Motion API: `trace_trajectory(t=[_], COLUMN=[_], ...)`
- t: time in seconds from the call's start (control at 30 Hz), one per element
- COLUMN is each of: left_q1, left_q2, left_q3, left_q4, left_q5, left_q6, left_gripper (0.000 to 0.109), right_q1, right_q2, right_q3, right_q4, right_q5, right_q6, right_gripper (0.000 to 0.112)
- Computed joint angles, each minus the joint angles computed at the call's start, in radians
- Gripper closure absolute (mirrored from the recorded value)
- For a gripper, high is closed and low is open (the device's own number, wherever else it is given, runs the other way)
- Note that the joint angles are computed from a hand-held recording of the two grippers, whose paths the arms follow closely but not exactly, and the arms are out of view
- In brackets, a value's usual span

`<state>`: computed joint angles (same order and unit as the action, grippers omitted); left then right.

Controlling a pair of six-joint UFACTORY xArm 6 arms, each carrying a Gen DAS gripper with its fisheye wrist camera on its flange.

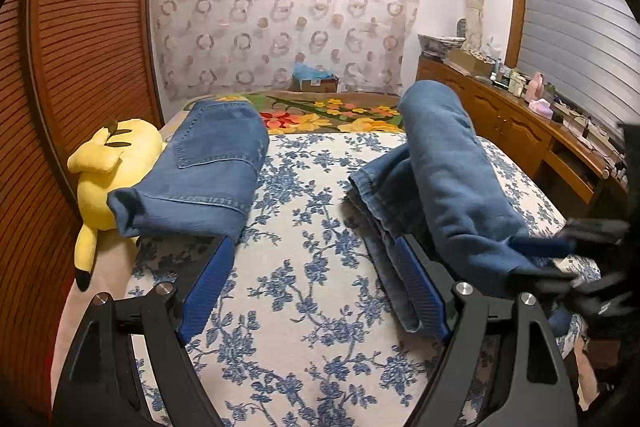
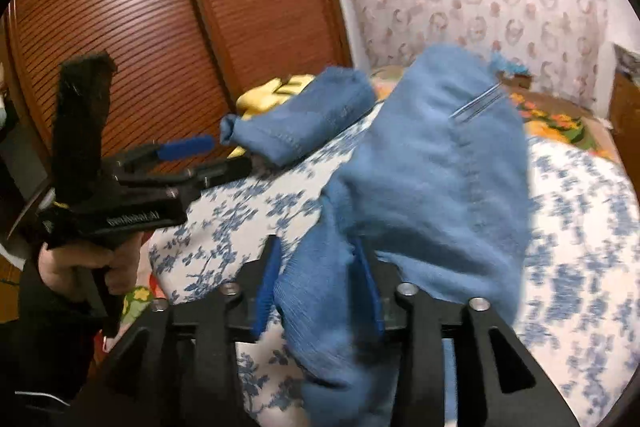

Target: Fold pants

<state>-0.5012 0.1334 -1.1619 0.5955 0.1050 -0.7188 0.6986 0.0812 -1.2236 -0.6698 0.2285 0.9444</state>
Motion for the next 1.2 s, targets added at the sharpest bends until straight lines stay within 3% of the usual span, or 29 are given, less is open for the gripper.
trace_trajectory(t=[0.17,0.33,0.63,0.77,1.03,1.2], left_q1=[-0.021,-0.059,-0.112,-0.115,-0.099,-0.093], left_q2=[0.012,0.037,0.123,0.156,0.182,0.224], left_q3=[-0.019,-0.050,-0.124,-0.146,-0.163,-0.260], left_q4=[-0.026,-0.078,-0.209,-0.221,-0.338,-0.381], left_q5=[-0.002,0.003,0.048,0.080,0.091,0.110], left_q6=[0.026,0.088,0.225,0.241,0.320,0.365], left_gripper=[0.026,0.026,0.026,0.026,0.026,0.026], right_q1=[-0.013,-0.035,-0.120,-0.123,-0.115,-0.121], right_q2=[-0.109,-0.143,0.059,0.186,0.317,0.370], right_q3=[0.063,0.094,-0.110,-0.248,-0.424,-0.487], right_q4=[-0.281,-0.384,-0.181,-0.001,0.125,0.201], right_q5=[0.052,0.128,0.128,0.163,0.239,0.256], right_q6=[0.257,0.341,0.100,-0.071,-0.259,-0.350], right_gripper=[0.070,0.069,0.069,0.069,0.063,0.061])
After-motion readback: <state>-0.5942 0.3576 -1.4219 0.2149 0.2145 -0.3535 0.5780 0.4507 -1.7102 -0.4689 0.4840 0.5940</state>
